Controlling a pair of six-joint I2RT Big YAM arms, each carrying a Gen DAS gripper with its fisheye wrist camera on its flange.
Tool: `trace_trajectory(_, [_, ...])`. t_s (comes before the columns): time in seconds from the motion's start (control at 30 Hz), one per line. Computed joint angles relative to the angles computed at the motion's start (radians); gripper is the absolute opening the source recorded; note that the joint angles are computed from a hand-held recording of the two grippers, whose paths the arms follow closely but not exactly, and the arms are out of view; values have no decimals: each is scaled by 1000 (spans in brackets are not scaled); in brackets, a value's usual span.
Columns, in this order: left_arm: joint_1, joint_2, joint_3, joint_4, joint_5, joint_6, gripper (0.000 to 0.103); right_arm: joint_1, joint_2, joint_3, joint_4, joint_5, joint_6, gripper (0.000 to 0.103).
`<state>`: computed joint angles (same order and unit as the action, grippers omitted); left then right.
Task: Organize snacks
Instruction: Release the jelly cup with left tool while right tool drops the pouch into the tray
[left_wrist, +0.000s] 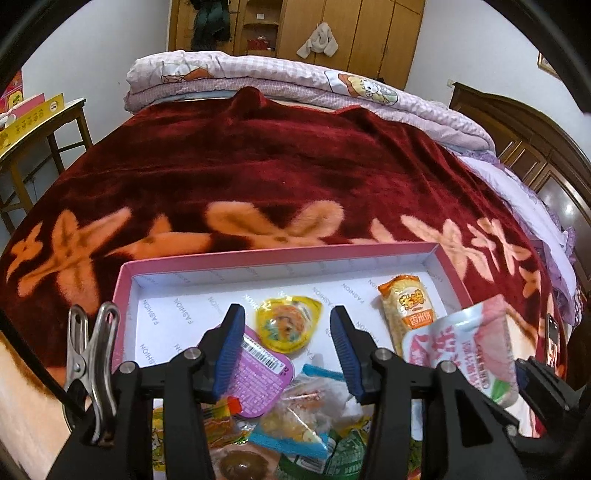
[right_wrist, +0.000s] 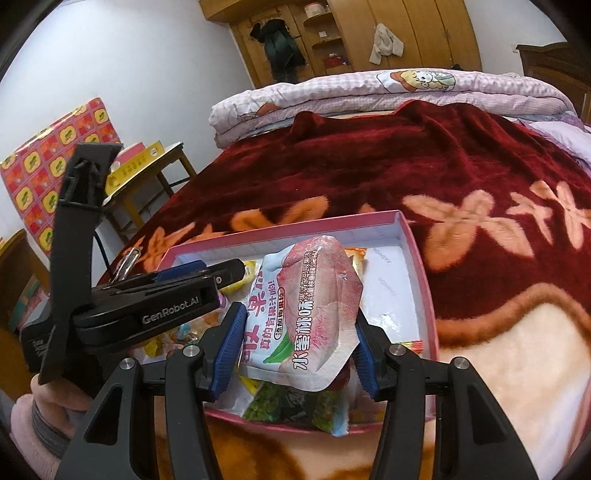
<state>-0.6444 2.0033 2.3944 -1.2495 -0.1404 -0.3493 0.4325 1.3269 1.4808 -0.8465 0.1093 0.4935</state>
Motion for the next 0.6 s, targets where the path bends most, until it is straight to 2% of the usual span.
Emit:
trace_trajectory(0.27, [3, -30, -45, 11, -1, -21, 50, 2, 14, 5, 4, -35, 1, 58])
trace_trajectory(0.33, [2, -38, -55, 14, 1, -25, 50, 2, 11, 2, 10, -31, 1, 62])
trace_trajectory(0.4, [0, -48, -66, 17, 1, -24, 50, 2, 4, -5, 23, -31, 2, 73])
trace_trajectory(0.6, [-9, -87, -116, 30, -24, -23, 50, 12, -14, -17, 34, -10, -8, 76])
